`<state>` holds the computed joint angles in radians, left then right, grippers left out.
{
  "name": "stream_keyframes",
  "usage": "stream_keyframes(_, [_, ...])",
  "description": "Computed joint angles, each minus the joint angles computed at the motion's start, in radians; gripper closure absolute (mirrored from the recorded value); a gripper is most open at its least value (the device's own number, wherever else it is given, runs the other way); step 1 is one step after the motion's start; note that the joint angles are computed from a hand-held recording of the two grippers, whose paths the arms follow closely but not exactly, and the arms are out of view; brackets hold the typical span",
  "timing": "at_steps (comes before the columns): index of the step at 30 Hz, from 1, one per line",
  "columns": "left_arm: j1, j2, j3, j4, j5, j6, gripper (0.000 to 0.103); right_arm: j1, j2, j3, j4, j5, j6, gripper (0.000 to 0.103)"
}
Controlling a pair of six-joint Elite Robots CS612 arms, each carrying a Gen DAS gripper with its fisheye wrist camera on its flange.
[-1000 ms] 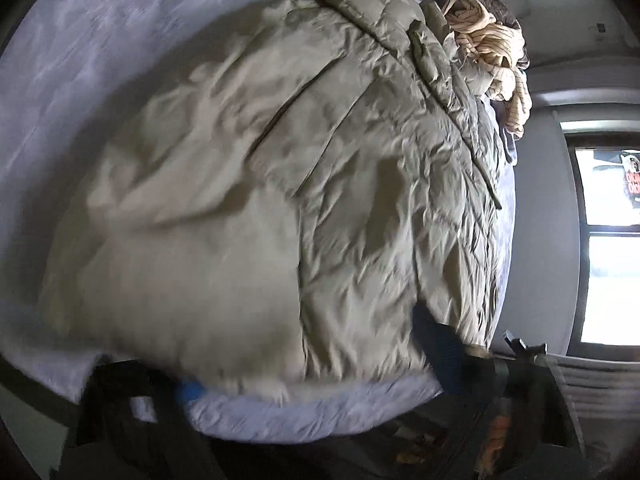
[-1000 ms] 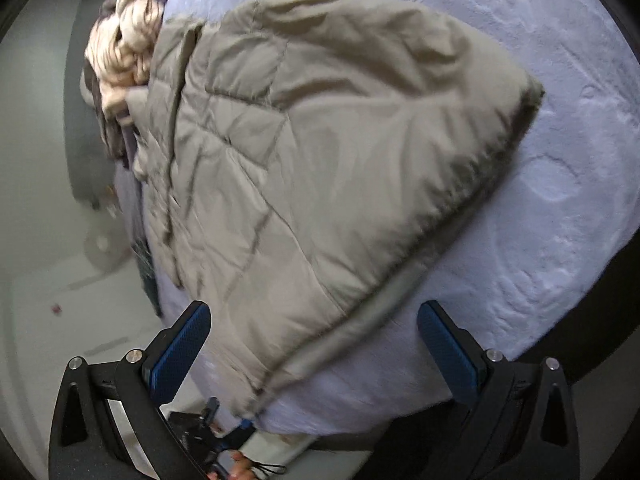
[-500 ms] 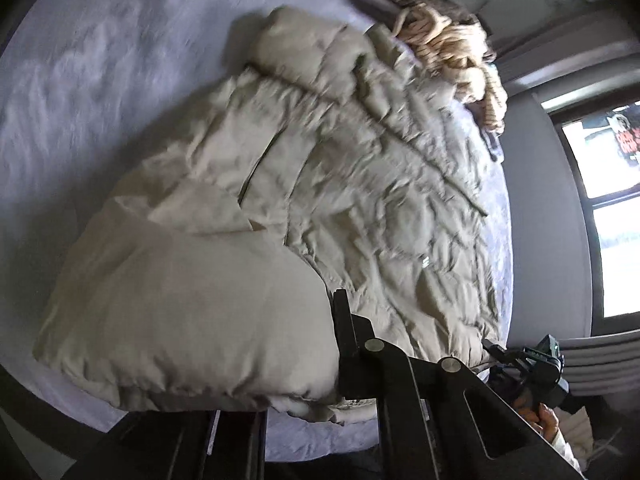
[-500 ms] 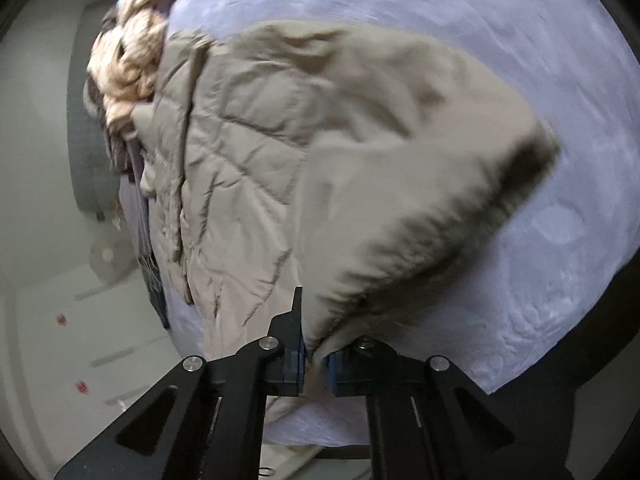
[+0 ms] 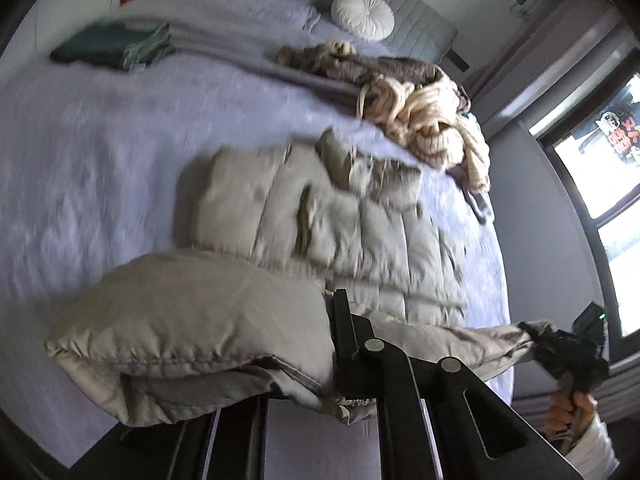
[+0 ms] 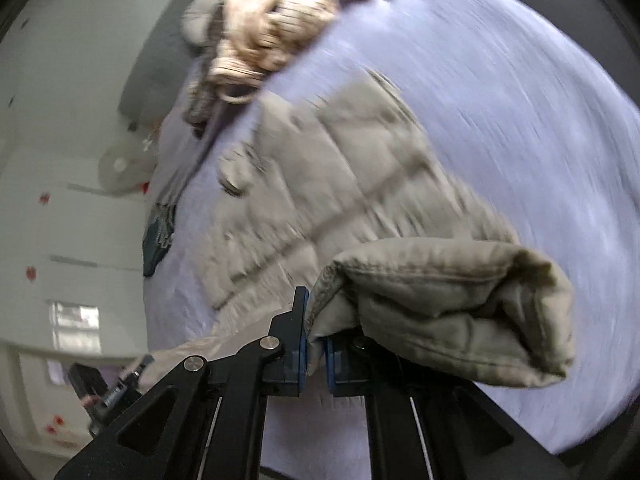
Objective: Fold large clothes
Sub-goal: 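Lift the hem with both grippers and fold it over toward the collar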
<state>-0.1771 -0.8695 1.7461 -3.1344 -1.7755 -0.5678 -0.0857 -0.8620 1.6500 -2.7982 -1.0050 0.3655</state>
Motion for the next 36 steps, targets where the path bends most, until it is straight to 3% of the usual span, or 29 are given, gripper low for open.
stream_keyframes(4, [0.005,0.04,-0.101,0.052,0.041,0.005,0.09,0.02,0.058,-0.157,0.08,-0.033,-0.071,0.095])
stream_keyframes(9, [0.032,0.114,-0.254,0.171,0.022,0.041,0.09,0.039,0.134,-0.316,0.154,-0.072,-0.085,0.095])
stream_keyframes(15, [0.058,0.237,-0.468,0.371,-0.017,0.146,0.09,0.063,0.225,-0.469,0.229,-0.144,-0.034,0.095])
stream_keyframes(19, [0.066,0.336,-0.61,0.484,-0.028,0.156,0.09,0.075,0.303,-0.573,0.276,-0.198,-0.005,0.095])
stream_keyframes(24, [0.056,0.438,-0.744,0.599,0.018,0.154,0.09,0.077,0.388,-0.679,0.356,-0.221,0.035,0.095])
stream_keyframes(31, [0.056,0.513,-0.833,0.611,0.014,0.117,0.09,0.069,0.487,-0.792,0.398,-0.178,0.053,0.095])
stream_keyframes(35, [0.055,0.502,-0.817,0.582,0.029,0.112,0.088,0.068,0.504,-0.812,0.395,-0.161,0.062,0.095])
stream_keyframes(36, [0.055,0.488,-0.79,0.547,0.029,0.122,0.082,0.068,0.503,-0.813,0.402,-0.157,0.057,0.095])
